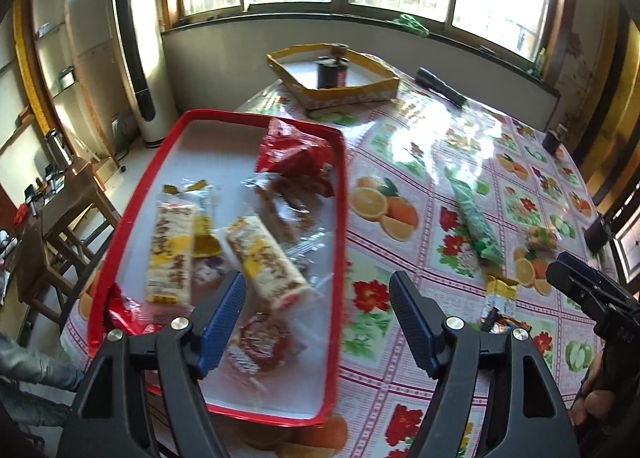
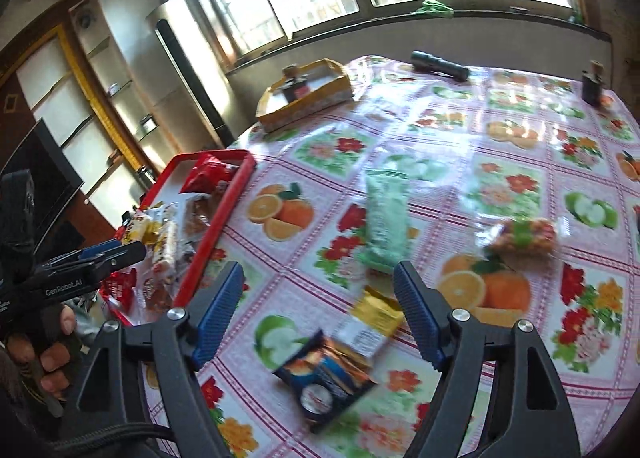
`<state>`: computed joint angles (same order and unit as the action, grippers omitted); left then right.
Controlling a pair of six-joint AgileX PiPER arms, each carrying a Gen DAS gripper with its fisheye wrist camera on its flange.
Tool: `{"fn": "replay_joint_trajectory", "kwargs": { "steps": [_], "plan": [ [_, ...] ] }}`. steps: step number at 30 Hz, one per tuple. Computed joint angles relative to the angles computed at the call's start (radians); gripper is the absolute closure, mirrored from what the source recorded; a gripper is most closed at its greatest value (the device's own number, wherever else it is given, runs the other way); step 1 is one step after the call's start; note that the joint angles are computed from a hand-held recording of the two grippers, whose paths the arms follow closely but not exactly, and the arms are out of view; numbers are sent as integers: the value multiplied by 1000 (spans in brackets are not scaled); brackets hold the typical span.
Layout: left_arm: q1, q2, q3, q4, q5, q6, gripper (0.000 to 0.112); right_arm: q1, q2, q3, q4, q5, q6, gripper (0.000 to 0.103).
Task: Organize snacks
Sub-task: 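Move both open tools back over the remaining snacks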
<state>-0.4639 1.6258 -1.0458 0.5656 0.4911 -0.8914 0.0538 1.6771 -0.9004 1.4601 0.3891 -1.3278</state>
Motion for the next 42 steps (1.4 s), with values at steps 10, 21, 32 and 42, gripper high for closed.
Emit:
{"fn": "replay_joint_trajectory", "kwargs": {
  "steps": [10, 21, 32, 42],
  "plan": [
    [-81, 38, -39, -55, 5, 62, 38, -96, -32, 66, 45, 19, -64, 24],
    [-120, 96, -114, -156, 16, 163, 38, -158, -34, 103, 79, 34, -113, 23],
    [-112, 294, -387, -460, 89, 458, 38, -245, 79, -49, -168, 19, -106, 20],
    [-107, 631, -885, -567, 328, 486, 38, -220, 255, -299, -586, 23, -48, 20]
  ]
}}
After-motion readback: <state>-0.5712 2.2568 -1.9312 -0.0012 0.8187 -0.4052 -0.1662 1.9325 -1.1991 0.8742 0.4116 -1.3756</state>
